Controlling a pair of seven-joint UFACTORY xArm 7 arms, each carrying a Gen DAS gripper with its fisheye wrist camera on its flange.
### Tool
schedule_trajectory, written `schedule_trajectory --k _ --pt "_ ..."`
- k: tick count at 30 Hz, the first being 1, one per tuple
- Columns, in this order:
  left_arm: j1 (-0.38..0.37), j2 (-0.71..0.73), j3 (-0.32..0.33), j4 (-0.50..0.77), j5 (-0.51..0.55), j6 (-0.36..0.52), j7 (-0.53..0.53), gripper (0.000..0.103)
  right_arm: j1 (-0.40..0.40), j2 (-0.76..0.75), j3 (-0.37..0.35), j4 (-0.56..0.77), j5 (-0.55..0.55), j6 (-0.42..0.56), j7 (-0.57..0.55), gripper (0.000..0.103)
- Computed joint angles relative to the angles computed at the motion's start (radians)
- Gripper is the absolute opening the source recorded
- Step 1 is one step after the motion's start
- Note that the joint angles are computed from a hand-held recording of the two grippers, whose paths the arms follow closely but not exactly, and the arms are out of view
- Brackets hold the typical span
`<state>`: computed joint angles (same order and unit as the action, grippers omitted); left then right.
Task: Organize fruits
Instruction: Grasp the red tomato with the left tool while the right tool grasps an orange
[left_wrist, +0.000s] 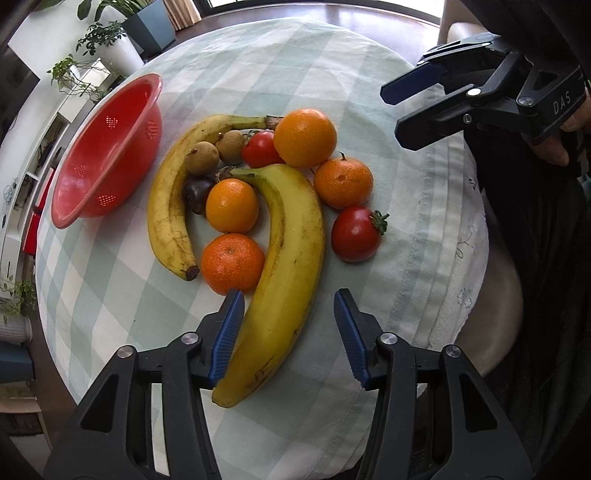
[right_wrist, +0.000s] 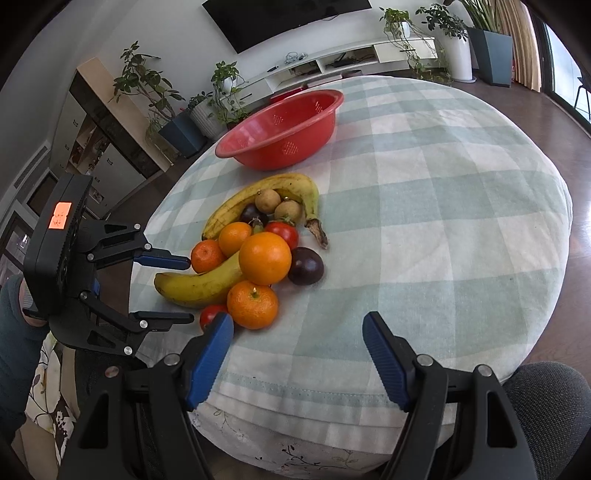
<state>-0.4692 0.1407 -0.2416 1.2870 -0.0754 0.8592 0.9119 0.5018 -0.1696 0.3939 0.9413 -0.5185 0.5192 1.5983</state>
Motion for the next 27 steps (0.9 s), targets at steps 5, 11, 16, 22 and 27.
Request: schedule_trajectory --k 5,11,16,22,27 --pt "0.014 -0.047 0.000 -0.047 -0.063 -0.002 0.037 0.048 0.013 0.024 -0.004 0.022 0.010 0.001 -0.042 0.076" --pt "0.013 -0.082 0.006 -0.091 -0.085 -0.031 -0.009 0.048 0.048 0.098 -0.009 0.099 -0.046 0.004 -0.122 0.072" --pt "0.019 -0.082 0.014 -0.113 -0.066 -0.089 -0.119 0.048 0.092 0.167 -0.044 0.159 -0.056 0.062 -0.142 0.059" --pt "0.025 -0.199 0.023 -0.228 -0.202 -0.208 -0.060 0.048 0.079 0.133 -0.086 0.074 0.000 -0.078 -0.062 0.053" --pt "-0.008 -0.288 0.056 -0.288 -0.407 -0.170 0.055 0.048 0.047 0.128 -0.083 0.051 0.012 -0.157 -0.029 0.053"
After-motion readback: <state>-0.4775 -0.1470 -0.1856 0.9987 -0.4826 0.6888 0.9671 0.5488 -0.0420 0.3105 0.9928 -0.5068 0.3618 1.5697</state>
